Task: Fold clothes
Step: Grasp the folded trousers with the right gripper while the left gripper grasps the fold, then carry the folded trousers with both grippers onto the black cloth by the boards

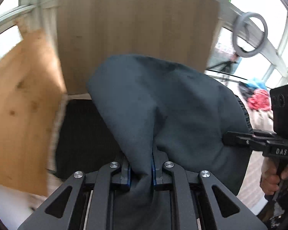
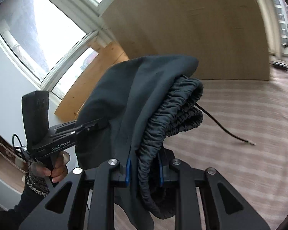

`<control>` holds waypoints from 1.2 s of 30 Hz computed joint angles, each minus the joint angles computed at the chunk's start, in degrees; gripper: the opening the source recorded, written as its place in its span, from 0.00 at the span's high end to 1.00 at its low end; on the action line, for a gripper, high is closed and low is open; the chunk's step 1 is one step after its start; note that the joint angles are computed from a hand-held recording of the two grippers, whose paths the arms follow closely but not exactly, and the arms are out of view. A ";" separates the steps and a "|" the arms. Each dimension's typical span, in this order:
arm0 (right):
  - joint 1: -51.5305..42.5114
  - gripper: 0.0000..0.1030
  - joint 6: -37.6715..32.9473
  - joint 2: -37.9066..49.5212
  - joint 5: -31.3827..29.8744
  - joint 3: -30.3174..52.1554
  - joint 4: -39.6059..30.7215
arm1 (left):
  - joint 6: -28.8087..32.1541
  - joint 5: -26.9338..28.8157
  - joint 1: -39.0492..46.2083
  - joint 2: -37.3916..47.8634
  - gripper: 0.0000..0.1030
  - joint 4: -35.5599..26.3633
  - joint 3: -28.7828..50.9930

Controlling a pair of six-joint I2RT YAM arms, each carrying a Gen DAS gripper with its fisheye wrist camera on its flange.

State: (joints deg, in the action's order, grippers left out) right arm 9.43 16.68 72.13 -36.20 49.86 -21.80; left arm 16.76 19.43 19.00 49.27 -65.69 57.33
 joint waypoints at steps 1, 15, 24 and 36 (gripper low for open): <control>2.80 0.81 2.28 2.67 1.78 1.02 2.79 | 4.46 1.79 5.21 2.35 0.88 0.16 0.77; 14.45 0.78 9.37 42.53 8.91 25.33 11.22 | 10.73 -6.42 17.84 33.93 0.77 26.75 -1.13; 10.67 0.67 5.35 32.23 11.14 18.13 8.50 | 12.37 0.05 24.55 23.02 0.75 28.89 -5.57; 17.01 0.67 -1.13 57.95 19.99 53.02 -4.57 | 2.48 -6.60 12.99 41.51 0.76 35.40 1.67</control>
